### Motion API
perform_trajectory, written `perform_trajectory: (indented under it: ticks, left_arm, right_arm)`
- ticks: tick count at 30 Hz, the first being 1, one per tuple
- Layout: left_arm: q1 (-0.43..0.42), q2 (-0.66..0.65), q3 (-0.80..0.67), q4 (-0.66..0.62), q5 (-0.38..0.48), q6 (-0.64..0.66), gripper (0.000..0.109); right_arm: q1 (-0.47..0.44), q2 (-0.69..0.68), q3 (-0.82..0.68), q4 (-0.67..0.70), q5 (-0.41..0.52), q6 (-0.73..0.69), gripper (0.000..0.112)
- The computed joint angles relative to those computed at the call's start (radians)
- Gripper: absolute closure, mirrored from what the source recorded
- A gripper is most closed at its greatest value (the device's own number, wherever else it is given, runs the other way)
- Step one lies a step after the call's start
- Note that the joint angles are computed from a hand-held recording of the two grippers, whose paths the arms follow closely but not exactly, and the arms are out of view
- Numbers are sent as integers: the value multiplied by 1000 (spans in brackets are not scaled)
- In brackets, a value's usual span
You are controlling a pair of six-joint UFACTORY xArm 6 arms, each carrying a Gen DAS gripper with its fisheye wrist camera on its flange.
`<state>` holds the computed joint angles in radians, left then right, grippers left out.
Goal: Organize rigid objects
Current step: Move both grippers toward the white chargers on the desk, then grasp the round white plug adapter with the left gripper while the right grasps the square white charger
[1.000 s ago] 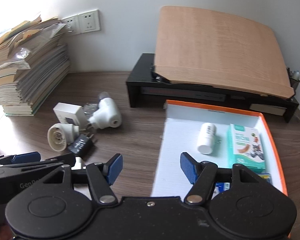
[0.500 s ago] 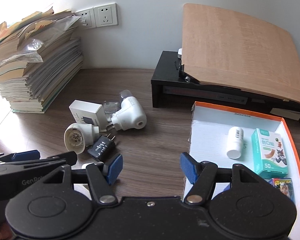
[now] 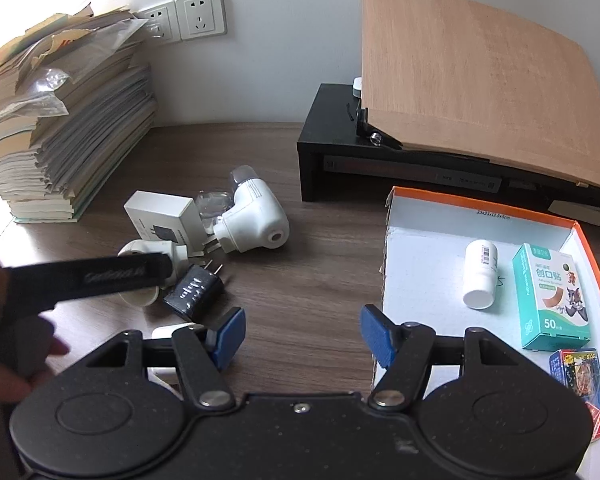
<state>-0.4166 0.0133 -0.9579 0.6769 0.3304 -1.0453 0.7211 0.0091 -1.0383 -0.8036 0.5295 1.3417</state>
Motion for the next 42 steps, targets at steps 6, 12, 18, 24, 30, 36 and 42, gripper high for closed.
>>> perform_trajectory:
  ticks: [6, 12, 18, 24, 30, 36, 42]
  left_arm:
    - [17, 73, -39, -86, -30, 97, 14]
    - [39, 79, -10, -116, -144, 148, 41]
    - [57, 36, 47, -121, -180, 153, 41]
    - [89, -65, 126, 15, -156, 38, 41]
    - [113, -157, 206, 38, -128, 4, 41]
    - [119, -211, 255, 33, -108, -2, 41]
    - [104, -247, 271, 59, -83, -36, 41]
  right_arm:
    - [-7, 20, -8, 25, -18, -23, 35]
    - [-9, 47, -21, 53, -71, -67, 35]
    - [-2, 96, -48, 123, -159, -174, 35]
    - [13, 164, -97, 222, -210, -300, 33]
    - [45, 242, -177, 251, -131, -372, 32]
    - [49, 264, -176, 216, -130, -331, 42]
    - [61, 245, -168, 112, -108, -237, 43]
